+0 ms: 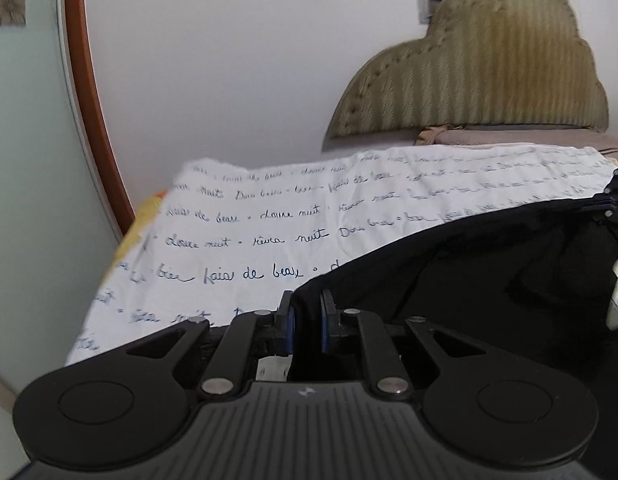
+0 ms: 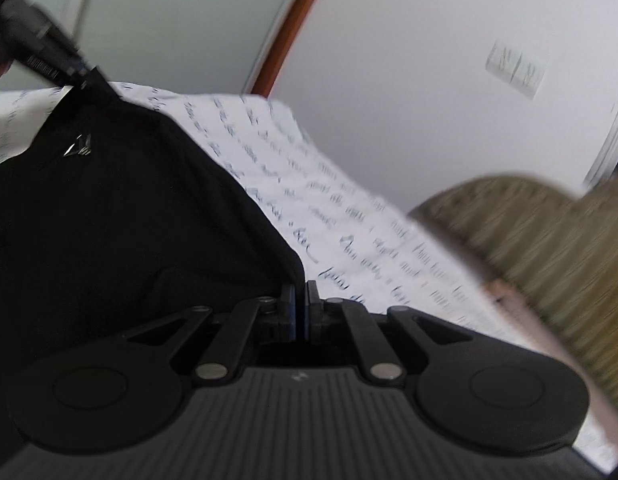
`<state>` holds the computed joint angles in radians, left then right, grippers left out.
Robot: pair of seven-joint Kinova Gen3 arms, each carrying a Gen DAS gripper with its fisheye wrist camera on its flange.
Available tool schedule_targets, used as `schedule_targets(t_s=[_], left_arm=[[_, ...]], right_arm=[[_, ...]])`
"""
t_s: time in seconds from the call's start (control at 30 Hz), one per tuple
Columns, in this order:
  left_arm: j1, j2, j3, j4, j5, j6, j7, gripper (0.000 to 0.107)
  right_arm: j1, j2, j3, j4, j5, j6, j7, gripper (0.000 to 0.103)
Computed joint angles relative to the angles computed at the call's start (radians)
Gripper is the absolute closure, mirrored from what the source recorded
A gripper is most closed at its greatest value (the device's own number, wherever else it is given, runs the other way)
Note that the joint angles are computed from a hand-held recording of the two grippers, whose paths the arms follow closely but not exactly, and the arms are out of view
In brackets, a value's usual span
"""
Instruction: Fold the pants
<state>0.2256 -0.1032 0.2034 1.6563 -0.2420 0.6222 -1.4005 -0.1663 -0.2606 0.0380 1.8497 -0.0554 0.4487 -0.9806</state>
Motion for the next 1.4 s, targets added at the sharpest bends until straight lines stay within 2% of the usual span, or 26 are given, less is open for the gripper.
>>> schedule_targets(t_s=[0.1,0.37,0.53,0.77,0.87,0.93,0.97,1.0,1.03,1.07,1.17,1.27,1.3,1.33,1.37,1.4], left_arm=[[0.011,-0.088,0.005,0.066,0.017,0.018,-0.024,0.096],[0.005,-0.274,0.06,0.238,0.081,0.097,-0.08,0.096],[-0.005,-0.345,0.094,0.301,0.117,0.162,-0.087,0.096],[-0.022,-0.424,0.123,0.327,0.153,0.245,-0.088,0.096],[-0.057,-0.437,0.16,0.324,0.138,0.275,-0.072,0.096],[-0.08,-0.445,0.169,0.322,0.131,0.282,-0.056,0.096],[-0.088,-0.444,0.168,0.316,0.133,0.286,-0.048,0.096],[-0.097,-0.439,0.168,0.311,0.133,0.289,-0.041,0.096],[-0.099,-0.433,0.168,0.304,0.134,0.294,-0.038,0.096],[-0.098,-0.427,0.168,0.298,0.136,0.298,-0.037,0.096],[-0.052,-0.401,0.133,0.268,0.18,0.318,-0.058,0.096],[-0.046,-0.386,0.154,0.247,0.186,0.309,-0.049,0.096],[-0.052,-0.375,0.167,0.235,0.184,0.308,-0.036,0.096],[-0.058,-0.363,0.178,0.223,0.181,0.307,-0.022,0.096],[-0.069,-0.35,0.194,0.21,0.172,0.31,-0.003,0.096],[-0.081,-0.335,0.215,0.196,0.157,0.316,0.018,0.096]], right_arm=[[0.055,-0.114,-0.101,0.075,0.086,0.013,-0.054,0.098],[0.019,-0.358,-0.198,0.199,0.115,0.199,-0.132,0.1],[0.008,-0.439,-0.277,0.256,0.124,0.292,-0.178,0.1],[-0.027,-0.544,-0.333,0.282,0.091,0.407,-0.242,0.103],[-0.044,-0.556,-0.328,0.292,0.085,0.42,-0.246,0.103],[-0.013,-0.584,-0.366,0.322,0.113,0.388,-0.257,0.103],[0.013,-0.599,-0.393,0.345,0.143,0.357,-0.257,0.1],[0.045,-0.612,-0.428,0.371,0.18,0.318,-0.254,0.092],[0.073,-0.619,-0.458,0.397,0.216,0.279,-0.249,0.075],[0.081,-0.617,-0.469,0.413,0.237,0.253,-0.238,0.07],[0.088,-0.576,-0.482,0.433,0.264,0.22,-0.215,0.064],[0.11,-0.539,-0.512,0.461,0.299,0.157,-0.204,0.067],[0.119,-0.521,-0.522,0.455,0.3,0.154,-0.208,0.073],[0.119,-0.501,-0.525,0.448,0.297,0.154,-0.211,0.086],[0.119,-0.48,-0.527,0.438,0.293,0.16,-0.216,0.095],[0.123,-0.473,-0.536,0.436,0.297,0.161,-0.224,0.1]])
